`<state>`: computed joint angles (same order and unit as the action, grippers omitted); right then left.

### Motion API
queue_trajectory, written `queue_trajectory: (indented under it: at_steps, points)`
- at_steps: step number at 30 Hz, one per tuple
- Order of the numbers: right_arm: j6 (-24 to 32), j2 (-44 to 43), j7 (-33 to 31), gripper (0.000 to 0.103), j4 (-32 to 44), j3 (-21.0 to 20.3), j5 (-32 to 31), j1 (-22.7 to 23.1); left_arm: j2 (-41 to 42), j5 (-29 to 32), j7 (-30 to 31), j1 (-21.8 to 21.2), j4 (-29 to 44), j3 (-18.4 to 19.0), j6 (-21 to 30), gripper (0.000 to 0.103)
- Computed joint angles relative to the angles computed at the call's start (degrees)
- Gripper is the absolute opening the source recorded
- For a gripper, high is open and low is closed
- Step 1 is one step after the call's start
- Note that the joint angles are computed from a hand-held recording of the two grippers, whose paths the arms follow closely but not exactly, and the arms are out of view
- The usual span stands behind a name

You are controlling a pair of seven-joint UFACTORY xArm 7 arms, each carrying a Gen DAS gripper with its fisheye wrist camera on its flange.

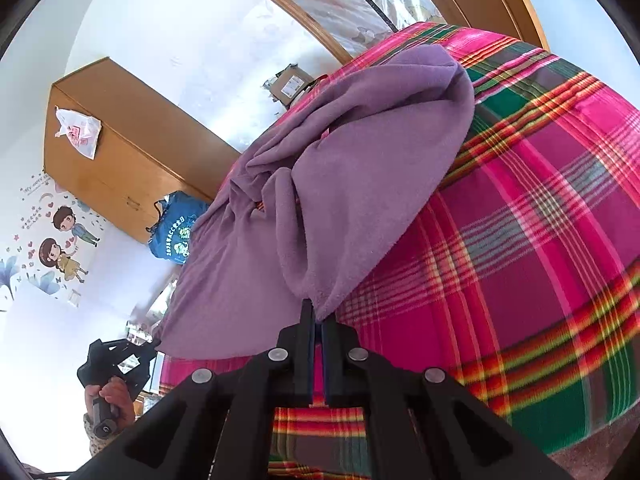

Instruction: Fold clothes

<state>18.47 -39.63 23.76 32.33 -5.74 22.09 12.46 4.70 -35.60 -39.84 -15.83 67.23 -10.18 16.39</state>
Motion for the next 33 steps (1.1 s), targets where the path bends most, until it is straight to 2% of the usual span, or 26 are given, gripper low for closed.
queue_trajectory:
  at_steps: [19, 25, 29, 33]
  points:
    - [1.6, -4.9, 5.2, 0.002, -2.6, 2.7, -3.6, -2.5, -4.9, -8.9, 7.3, -1.6, -6.1, 1.0, 0.2, 0.003]
    - [2.3, -5.2, 5.3, 0.002, -3.0, 1.9, -4.1, -2.5, -5.7, -9.1, 6.9, -1.9, -7.4, 1.6, 0.3, 0.003]
    - [3.3, -5.3, 5.5, 0.002, -3.4, 2.0, -4.4, -3.1, -7.3, -4.6, 1.9, -1.5, -9.9, 2.1, -0.4, 0.002]
    - [4.3, -5.0, 5.1, 0.002, -3.4, 1.8, -4.5, -3.1, -8.2, -6.2, 2.5, -1.8, -11.2, 2.8, -0.6, 0.002]
